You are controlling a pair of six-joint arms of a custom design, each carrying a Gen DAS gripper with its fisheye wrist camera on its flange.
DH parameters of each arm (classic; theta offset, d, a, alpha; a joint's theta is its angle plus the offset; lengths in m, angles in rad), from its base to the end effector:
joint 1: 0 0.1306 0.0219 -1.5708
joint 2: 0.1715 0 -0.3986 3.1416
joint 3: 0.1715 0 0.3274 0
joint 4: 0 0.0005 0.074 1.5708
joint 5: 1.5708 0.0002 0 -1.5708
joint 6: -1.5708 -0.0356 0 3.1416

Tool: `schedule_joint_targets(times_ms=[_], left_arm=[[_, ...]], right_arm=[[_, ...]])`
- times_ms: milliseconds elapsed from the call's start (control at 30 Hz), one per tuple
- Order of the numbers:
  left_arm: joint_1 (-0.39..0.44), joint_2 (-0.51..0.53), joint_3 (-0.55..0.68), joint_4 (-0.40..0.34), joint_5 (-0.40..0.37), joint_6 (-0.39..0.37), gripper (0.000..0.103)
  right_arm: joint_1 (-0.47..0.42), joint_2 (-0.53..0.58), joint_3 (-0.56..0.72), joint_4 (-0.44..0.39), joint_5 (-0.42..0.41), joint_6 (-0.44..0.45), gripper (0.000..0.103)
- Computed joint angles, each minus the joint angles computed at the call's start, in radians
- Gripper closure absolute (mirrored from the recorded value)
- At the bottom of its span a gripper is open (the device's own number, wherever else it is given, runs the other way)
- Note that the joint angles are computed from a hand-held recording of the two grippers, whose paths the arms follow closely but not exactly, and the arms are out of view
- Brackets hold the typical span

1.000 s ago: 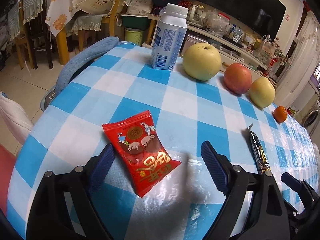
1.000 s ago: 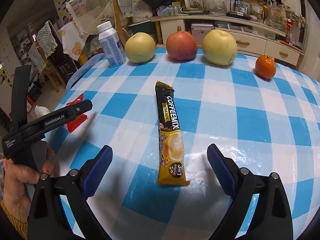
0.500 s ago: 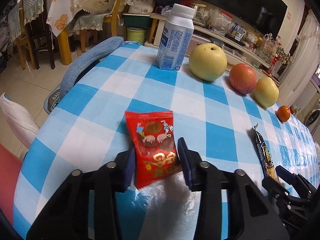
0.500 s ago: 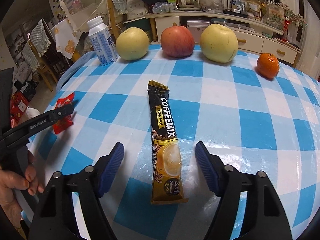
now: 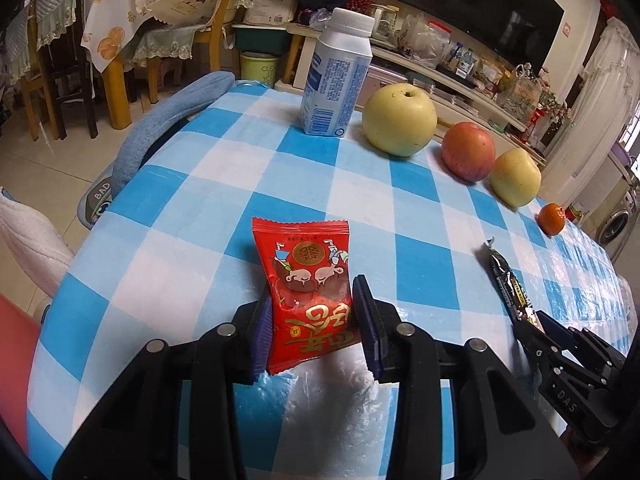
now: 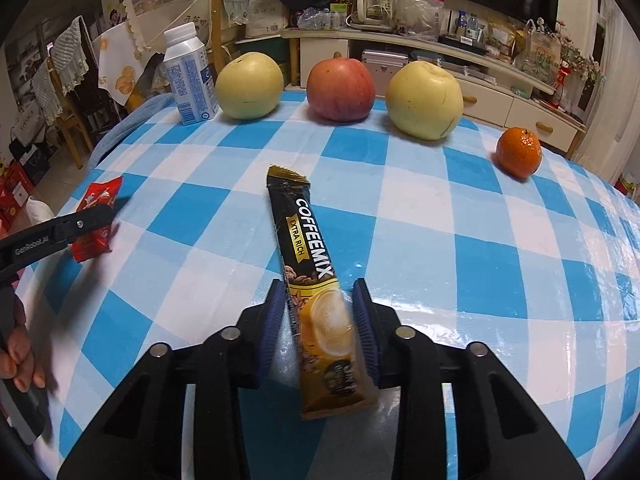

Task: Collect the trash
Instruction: 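Grasp the gold COFFEEMIX stick with the right tool while the left tool grasps the red snack packet, then carry the coffee stick and red packet to the pink bucket and open both tools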

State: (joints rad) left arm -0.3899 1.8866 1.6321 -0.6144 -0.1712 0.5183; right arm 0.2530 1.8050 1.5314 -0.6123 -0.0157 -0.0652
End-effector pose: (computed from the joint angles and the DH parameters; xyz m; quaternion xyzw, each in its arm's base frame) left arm 0.5531 -0.2213 0.3170 -0.0893 0.9318 -0.0781 0.3430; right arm 0.5457 0.1411 0.3234 -0.0909 0.9375 0.0605 0.3304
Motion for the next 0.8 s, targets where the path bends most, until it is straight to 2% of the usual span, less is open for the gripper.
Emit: schedule_joint_targets(times_ms=[500,533,567,600,800], left_arm=[[-0.007,-0.083,-0.085,0.050,-0.035,-0.056,0.064],[-0.006,-0.094,-0.097,0.055,-0.041,-0.061,0.064],[-0.006,-0.103,-0.106,0.059,-0.050,-0.066,0.064],[-0.005,-0.110,-0.114,0.061,-0.056,-0.071,0.064],[0.002,-0.160,-0.171,0.081,-0.082,-0.102,0.064]], right_arm=[[0.009,-0.040,-0.039,0.040,-0.003,0.023,0.076],[0.010,-0.047,-0.045,0.050,-0.002,0.021,0.081],[0.011,-0.055,-0.054,0.062,-0.004,0.020,0.092],[0.012,-0.062,-0.059,0.068,-0.009,0.017,0.094],[0.031,-0.082,-0.079,0.081,-0.011,0.036,0.094]])
